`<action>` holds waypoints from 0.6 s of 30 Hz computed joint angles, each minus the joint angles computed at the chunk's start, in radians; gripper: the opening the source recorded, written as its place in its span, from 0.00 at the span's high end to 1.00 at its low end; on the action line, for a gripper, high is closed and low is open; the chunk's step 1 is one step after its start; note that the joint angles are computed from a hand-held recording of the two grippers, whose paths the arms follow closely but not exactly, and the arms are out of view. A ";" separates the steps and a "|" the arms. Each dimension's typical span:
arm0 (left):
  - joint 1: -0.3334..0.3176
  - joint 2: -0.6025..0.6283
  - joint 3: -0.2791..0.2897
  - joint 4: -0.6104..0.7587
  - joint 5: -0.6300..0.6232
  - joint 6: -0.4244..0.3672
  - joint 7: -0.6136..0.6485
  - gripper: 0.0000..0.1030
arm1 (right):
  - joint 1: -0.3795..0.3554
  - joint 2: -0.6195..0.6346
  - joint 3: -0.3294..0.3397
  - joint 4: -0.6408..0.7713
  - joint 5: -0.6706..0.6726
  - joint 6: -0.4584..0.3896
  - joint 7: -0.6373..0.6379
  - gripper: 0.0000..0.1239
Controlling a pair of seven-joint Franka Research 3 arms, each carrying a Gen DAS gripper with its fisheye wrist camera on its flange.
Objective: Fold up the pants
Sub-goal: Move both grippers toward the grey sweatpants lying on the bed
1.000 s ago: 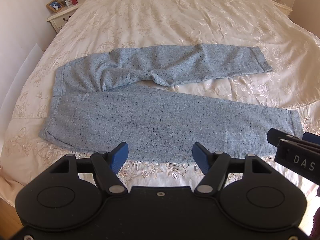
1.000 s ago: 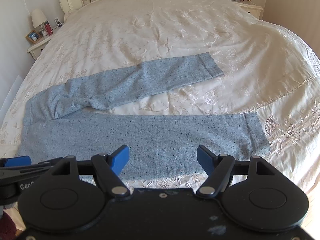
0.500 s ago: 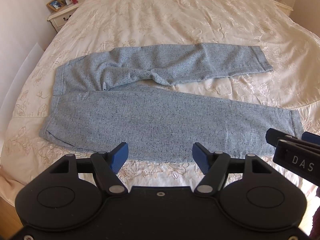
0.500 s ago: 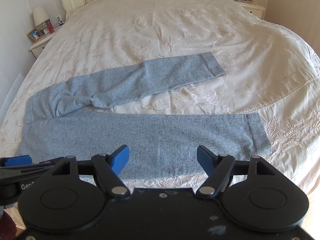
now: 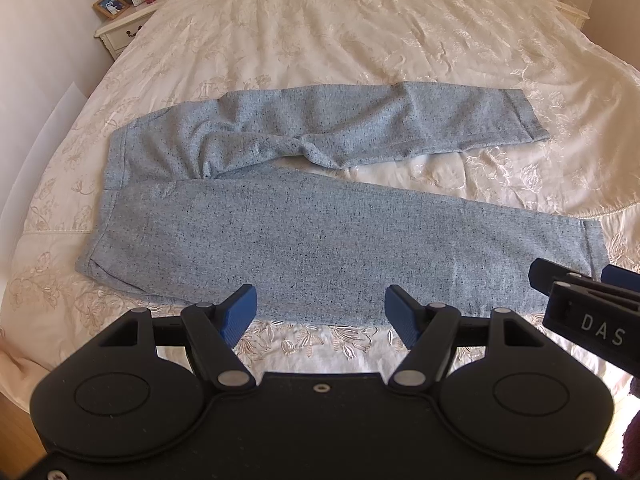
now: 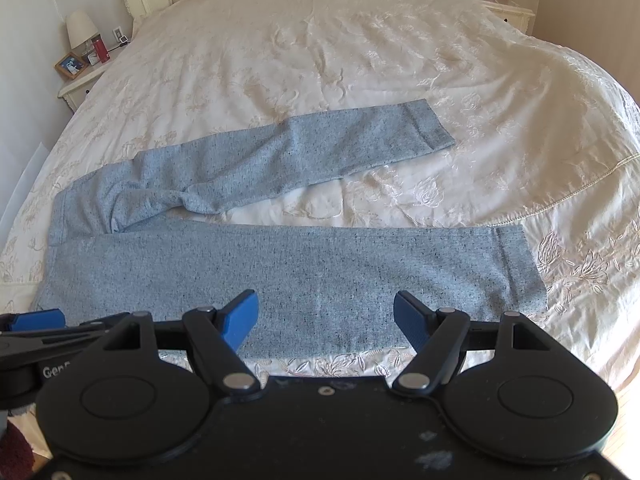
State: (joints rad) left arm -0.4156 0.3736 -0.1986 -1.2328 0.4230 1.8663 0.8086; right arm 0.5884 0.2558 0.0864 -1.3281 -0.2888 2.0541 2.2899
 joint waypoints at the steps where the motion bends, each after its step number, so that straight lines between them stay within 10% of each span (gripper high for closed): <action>1: 0.000 0.000 0.000 -0.001 0.000 0.000 0.000 0.30 | -0.001 0.002 0.000 0.001 0.002 -0.001 -0.002 0.37; 18: -0.009 0.031 0.002 0.035 -0.006 -0.021 0.010 0.30 | -0.004 0.021 -0.006 0.023 0.030 -0.013 -0.027 0.37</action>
State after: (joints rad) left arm -0.4250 0.4045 -0.1970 -1.1976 0.4167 1.8455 0.8183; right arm 0.5847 0.2767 0.0805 -1.3053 -0.2589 2.0409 2.2630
